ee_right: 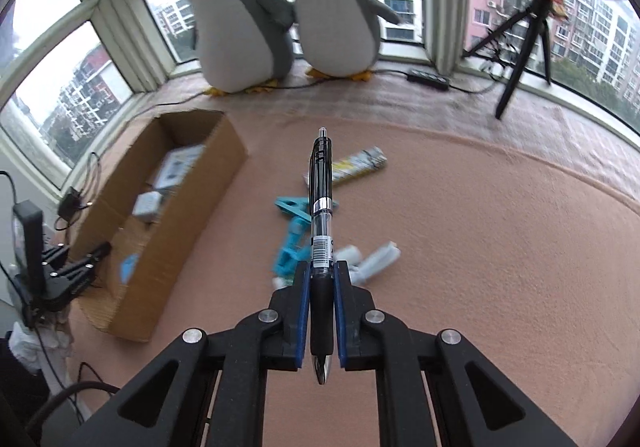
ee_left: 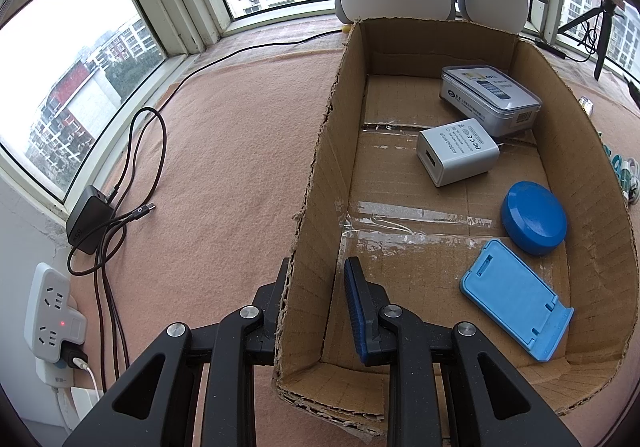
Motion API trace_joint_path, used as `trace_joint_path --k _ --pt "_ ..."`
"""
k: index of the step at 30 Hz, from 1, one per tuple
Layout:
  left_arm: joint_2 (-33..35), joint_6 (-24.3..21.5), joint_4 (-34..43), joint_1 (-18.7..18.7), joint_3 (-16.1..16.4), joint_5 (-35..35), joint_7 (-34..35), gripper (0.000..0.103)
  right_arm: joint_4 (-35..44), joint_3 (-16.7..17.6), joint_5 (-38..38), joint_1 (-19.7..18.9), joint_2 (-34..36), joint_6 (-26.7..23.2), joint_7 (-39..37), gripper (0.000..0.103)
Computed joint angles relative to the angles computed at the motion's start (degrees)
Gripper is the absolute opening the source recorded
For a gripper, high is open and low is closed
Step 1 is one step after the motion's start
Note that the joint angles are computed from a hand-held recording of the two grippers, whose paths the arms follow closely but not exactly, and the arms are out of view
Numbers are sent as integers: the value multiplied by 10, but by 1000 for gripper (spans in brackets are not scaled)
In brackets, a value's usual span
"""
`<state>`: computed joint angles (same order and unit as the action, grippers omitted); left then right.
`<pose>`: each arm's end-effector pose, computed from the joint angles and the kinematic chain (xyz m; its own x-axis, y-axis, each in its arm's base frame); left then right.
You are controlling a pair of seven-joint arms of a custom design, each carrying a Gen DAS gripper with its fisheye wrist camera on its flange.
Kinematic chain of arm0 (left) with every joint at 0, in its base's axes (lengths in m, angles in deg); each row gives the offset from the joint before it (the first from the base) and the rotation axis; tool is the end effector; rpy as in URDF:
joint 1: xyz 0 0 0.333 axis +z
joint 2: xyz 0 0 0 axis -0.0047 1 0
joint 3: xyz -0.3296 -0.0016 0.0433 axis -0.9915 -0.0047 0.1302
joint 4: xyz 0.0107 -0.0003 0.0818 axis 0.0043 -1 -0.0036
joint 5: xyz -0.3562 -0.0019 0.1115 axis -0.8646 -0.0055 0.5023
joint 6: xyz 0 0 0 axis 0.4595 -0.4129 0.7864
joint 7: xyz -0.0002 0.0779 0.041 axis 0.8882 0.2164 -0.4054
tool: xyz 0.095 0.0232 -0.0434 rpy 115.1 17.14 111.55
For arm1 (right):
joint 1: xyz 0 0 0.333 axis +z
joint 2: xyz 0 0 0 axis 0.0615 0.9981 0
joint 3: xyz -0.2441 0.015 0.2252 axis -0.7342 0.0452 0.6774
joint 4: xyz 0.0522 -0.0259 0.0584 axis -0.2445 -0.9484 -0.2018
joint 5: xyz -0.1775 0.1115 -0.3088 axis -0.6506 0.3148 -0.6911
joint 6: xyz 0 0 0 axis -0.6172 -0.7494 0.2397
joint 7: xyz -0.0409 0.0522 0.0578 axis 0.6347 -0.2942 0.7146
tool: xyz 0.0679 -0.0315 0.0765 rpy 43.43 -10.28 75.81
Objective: Organize rigid objects
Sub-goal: 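Carry the black pen with the right gripper into the box and release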
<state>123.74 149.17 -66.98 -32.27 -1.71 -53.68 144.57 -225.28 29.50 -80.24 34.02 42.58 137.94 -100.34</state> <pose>0.6118 -0.4178 0.3076 -0.7046 -0.6861 -0.1808 -0.5349 0.6811 -0.5000 0.3473 0.3360 0.3954 -0.5533 -0.8112 -0.1891 -0.6549 0.5639 -0.5030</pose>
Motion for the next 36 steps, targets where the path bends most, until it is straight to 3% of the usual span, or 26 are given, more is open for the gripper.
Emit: trace_joint_path --k 15,26,36 --pt "0 2 -1 -1 1 -1 0 25 185 -39 -39 22 138 60 -117 10" --pt "0 4 -2 -2 1 -2 0 25 285 -78 29 42 243 124 -212 10" --pt "1 5 -1 -2 2 -2 -1 25 337 -99 82 63 288 130 -274 10"
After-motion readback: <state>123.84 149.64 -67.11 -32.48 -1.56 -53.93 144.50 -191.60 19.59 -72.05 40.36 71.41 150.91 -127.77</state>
